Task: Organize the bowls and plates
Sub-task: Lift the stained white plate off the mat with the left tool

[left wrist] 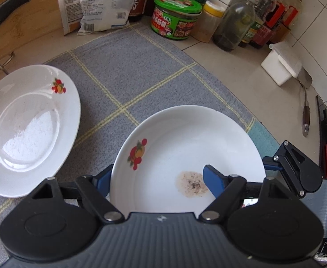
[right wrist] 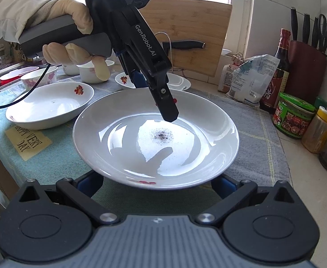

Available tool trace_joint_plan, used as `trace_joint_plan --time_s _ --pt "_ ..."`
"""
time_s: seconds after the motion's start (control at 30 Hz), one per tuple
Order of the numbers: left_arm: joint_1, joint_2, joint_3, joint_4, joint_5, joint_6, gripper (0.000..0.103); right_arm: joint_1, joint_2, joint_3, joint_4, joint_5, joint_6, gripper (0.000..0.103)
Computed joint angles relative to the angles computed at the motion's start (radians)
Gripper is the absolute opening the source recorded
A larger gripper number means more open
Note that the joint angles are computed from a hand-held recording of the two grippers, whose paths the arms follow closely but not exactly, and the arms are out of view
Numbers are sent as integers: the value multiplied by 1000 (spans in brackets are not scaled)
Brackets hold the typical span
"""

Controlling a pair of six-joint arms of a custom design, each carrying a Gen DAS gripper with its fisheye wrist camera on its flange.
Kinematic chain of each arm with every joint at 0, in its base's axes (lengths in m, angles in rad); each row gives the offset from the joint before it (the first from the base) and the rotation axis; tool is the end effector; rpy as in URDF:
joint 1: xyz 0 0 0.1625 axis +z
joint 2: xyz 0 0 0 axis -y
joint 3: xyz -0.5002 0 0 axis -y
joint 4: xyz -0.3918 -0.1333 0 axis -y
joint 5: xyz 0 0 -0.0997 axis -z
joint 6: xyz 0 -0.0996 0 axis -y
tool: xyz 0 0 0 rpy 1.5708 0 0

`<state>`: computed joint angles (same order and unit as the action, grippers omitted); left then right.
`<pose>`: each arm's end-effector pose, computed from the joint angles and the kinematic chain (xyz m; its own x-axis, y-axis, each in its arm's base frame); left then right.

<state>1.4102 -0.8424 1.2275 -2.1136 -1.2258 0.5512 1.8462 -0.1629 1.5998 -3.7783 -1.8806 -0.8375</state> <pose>0.0354 -0.8255 0.3117 -0.7159 0.5941 -0.3668 0.6255 0.7791 0.0411 0.2849 -0.6297 -0.1433 -0.5071 -0.5496 0.6639 -0.8544 0.4215 -0.3037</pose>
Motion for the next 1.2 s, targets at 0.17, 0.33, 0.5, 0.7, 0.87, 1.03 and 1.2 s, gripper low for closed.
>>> trace_joint_plan --time_s 0.17,0.33,0.5,0.7,0.87,1.03,1.2 --pt "-8 15 -19 -2 -4 4 82 -2 -8 -2 3 -5 2 103" --pt "-15 34 -42 -2 -7 13 82 -4 -13 -16 15 -18 -3 103" --pt "-20 53 -69 0 -12 20 82 -8 -18 -28 26 -27 -3 103" --pt "-25 79 -107 9 -16 30 82 -14 -24 -46 41 -33 1 103" --pt "-28 104 -142 20 -18 40 82 -19 -27 -61 52 -41 2 103" --pt "-31 133 -184 40 -19 52 82 -26 -30 -80 75 -51 10 103" --pt "-33 168 -232 62 -16 66 82 -35 -30 -99 90 -59 13 103"
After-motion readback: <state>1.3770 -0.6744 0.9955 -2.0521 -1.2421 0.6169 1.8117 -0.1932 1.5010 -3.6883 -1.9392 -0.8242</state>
